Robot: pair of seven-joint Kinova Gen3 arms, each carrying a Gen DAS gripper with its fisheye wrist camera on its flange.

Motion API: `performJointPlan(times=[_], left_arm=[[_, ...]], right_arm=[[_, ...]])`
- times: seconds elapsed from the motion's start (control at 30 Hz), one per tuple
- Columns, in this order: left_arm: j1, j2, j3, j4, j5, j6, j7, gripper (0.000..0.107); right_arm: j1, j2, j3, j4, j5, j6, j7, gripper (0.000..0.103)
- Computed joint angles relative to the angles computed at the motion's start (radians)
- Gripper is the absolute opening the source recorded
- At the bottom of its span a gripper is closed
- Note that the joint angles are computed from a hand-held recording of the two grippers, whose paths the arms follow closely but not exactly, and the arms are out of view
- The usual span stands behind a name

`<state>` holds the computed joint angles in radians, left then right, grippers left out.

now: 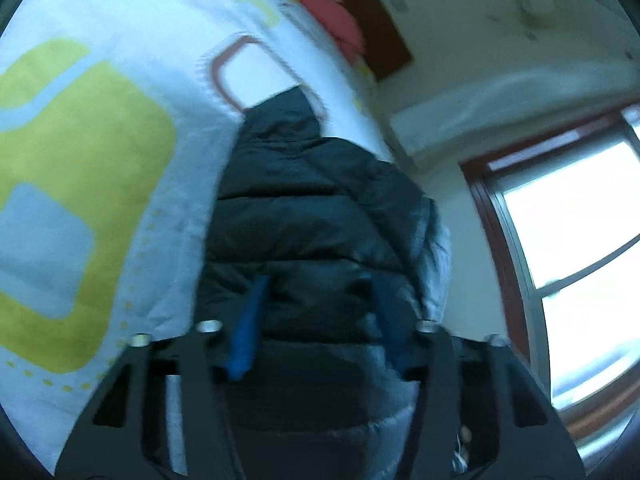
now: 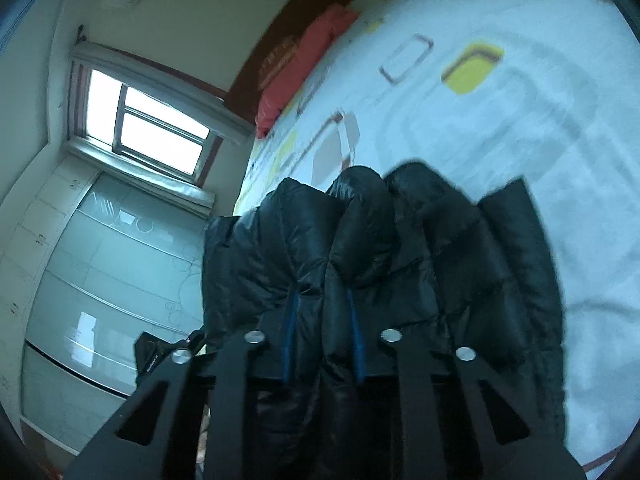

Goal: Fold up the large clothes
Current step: 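Open the left tool and smooth the folded jacket bundle flat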

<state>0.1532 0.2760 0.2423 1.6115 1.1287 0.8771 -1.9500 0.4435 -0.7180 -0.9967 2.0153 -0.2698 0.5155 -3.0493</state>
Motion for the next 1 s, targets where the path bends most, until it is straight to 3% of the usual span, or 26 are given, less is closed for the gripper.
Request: performJointPlan(times=[0.07, 0.17, 0.3, 0.47, 0.57, 0.7, 0.77, 0.8, 0.87, 0.9, 1.0], left_arm=[[0.028, 0.000, -0.016, -0.024, -0.020, 0.011, -0.003, 0.041], [0.055, -0.004, 0.000, -0.047, -0.112, -0.016, 0.086, 0.042], [0.070, 0.000, 0.052, -0.055, -0.239, -0.089, 0.189, 0.043], [0.235, 0.027, -0.048, -0.138, -0.442, -0.087, 0.311, 0.043], [0.192, 0.050, 0.022, -0.140, -0.488, -0.107, 0.338, 0.043], [0.166, 0.049, 0.041, -0.144, -0.488, -0.092, 0.322, 0.043], [0.163, 0.036, 0.040, -0.128, -0.464, -0.106, 0.301, 0.045], [0.153, 0.025, 0.039, -0.116, -0.440, -0.104, 0.280, 0.052], [0.088, -0.006, 0.071, -0.071, -0.358, -0.100, 0.219, 0.065], [0.061, -0.027, 0.078, -0.043, -0.318, -0.094, 0.187, 0.070], [0.038, -0.079, 0.043, 0.022, -0.229, -0.046, 0.115, 0.083]], right_arm=[[-0.030, -0.055, 0.041, 0.018, -0.004, 0.039, -0.017, 0.018], [-0.067, -0.101, 0.069, 0.060, -0.016, 0.092, -0.040, 0.017], [-0.119, -0.151, 0.072, 0.203, -0.104, -0.014, -0.085, 0.017], [-0.119, -0.121, 0.044, 0.250, -0.127, -0.098, -0.077, 0.017], [-0.134, -0.129, 0.039, 0.261, -0.129, -0.111, -0.097, 0.017], [-0.140, -0.124, 0.068, 0.248, -0.147, -0.087, -0.048, 0.019], [-0.142, -0.130, 0.098, 0.211, -0.141, -0.021, -0.023, 0.026], [-0.142, -0.130, 0.107, 0.183, -0.122, 0.019, -0.030, 0.032], [-0.152, -0.139, 0.116, 0.123, -0.060, 0.101, -0.087, 0.050], [-0.159, -0.154, 0.116, 0.090, -0.026, 0.141, -0.128, 0.067], [-0.154, -0.196, 0.114, -0.011, -0.013, 0.254, -0.156, 0.074]])
